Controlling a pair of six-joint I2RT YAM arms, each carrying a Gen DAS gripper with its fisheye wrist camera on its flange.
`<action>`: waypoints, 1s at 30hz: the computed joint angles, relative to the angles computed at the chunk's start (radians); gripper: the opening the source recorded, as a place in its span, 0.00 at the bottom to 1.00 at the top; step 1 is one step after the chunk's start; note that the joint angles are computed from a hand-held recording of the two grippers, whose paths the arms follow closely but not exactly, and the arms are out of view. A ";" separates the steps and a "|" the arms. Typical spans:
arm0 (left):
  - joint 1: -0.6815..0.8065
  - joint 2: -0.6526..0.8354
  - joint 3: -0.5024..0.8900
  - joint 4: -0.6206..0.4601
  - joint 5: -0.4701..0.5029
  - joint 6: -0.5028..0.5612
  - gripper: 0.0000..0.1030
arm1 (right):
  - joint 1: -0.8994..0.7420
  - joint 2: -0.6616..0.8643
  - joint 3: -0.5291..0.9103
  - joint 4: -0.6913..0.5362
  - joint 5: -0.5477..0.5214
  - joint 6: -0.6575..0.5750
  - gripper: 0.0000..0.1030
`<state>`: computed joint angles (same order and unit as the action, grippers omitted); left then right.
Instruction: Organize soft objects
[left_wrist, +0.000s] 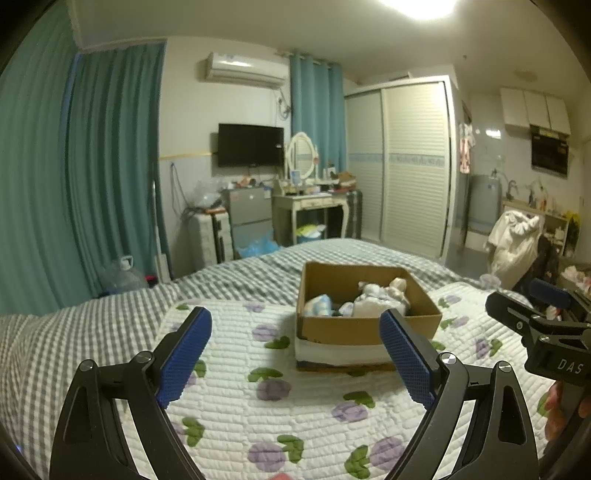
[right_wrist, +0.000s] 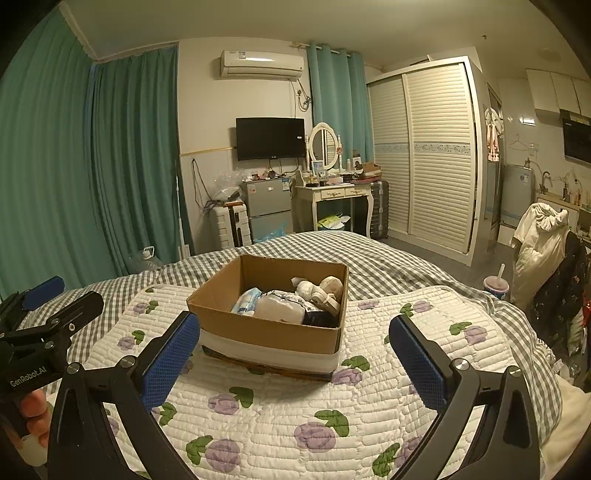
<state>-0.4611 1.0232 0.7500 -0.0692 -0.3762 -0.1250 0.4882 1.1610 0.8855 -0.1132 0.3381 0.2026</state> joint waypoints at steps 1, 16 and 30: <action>0.001 0.001 0.000 0.000 0.000 0.002 0.91 | 0.000 0.000 -0.001 0.000 -0.001 0.000 1.00; -0.006 0.002 0.004 -0.005 -0.008 -0.002 0.91 | 0.002 -0.001 -0.001 -0.005 0.003 0.000 1.00; -0.007 0.008 -0.004 0.000 -0.009 -0.001 0.91 | 0.016 0.002 -0.003 -0.005 0.015 0.004 1.00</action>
<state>-0.4678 1.0310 0.7456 -0.0688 -0.3849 -0.1260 0.5040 1.1630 0.8826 -0.1187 0.3534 0.2066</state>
